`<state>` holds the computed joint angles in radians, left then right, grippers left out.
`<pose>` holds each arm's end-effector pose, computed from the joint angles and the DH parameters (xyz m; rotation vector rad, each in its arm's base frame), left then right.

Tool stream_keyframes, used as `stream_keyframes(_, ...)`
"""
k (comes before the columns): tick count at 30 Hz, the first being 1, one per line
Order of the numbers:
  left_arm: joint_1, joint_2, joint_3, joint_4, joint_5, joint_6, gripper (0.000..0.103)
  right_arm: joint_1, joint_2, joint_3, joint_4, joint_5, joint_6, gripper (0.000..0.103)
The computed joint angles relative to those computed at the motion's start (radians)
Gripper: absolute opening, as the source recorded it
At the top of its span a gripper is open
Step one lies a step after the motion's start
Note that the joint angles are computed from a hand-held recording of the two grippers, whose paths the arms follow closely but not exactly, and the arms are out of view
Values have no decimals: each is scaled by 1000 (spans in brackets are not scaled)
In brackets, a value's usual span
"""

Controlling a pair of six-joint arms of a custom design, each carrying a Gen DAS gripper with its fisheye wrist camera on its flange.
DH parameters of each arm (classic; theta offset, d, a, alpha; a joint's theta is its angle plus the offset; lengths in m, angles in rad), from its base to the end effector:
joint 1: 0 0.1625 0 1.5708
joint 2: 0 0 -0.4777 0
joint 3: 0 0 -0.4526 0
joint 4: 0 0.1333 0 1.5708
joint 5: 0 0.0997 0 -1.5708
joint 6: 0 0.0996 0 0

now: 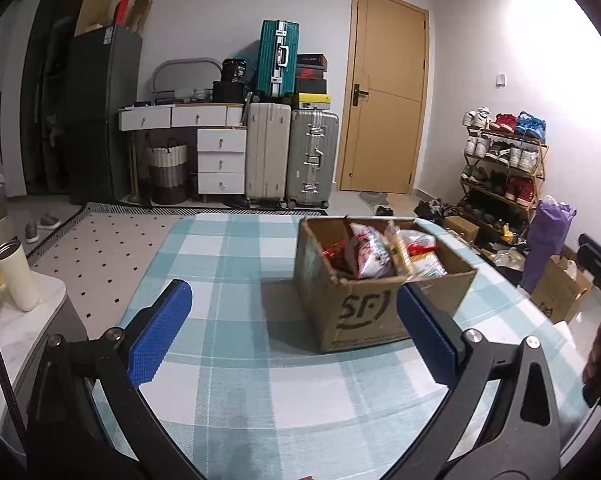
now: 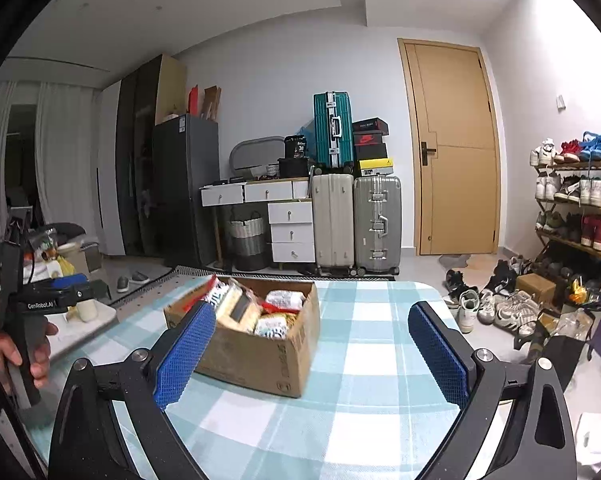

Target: Organize snacks

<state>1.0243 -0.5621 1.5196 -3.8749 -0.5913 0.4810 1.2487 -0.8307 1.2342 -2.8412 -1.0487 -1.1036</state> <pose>-0.2006 -0.7453 0.1318 0.2165 1.9301 -1.4561 -0.1014 -0.8820 0.3577 1.2924 -2.2902 1.3697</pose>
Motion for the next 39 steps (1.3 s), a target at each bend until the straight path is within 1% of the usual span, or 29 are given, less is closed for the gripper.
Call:
stream_keyframes(2, 13, 14, 0, -41, -6, 17, 102, -13, 6, 8, -23, 19, -9, 99)
stream_keyframes(6, 34, 38, -9, -97, -18, 39, 102, -32, 24, 10, -51, 34, -34, 99)
stream_keyframes(9, 42, 55, -22, -105, -12, 53, 102, -42, 36, 10, -67, 33, -52, 99)
stream_keyframes(12, 53, 68, -29, -98, -14, 42, 102, -50, 53, 3, -92, 34, -57, 99)
stream_keyframes(17, 66, 96, -55, -128, -17, 87, 102, -51, 66, -19, -69, 45, -46, 99)
stream_keyframes(19, 66, 104, -65, -126, -19, 107, 102, -44, 71, -27, -56, 12, -51, 99)
stream_keyframes(22, 61, 123, -89, -133, -7, 161, 102, -23, 94, -63, -14, -87, -57, 99)
stream_keyframes(23, 58, 128, -95, -140, -5, 182, 102, -19, 101, -73, -9, -108, -52, 99)
stream_keyframes(25, 56, 139, -105, -141, -10, 210, 102, -22, 106, -81, -8, -90, -43, 99)
stream_keyframes(28, 54, 147, -113, -188, -12, 245, 102, -23, 110, -84, -11, -86, -47, 100)
stream_keyframes(29, 57, 147, -113, -202, -19, 238, 102, -22, 115, -92, -7, -93, -46, 102)
stream_keyframes(33, 55, 134, -94, -257, -21, 225, 102, -21, 116, -93, -8, -95, -45, 102)
stream_keyframes(39, 57, 133, -94, -248, -29, 231, 102, -21, 116, -89, -12, -94, -45, 102)
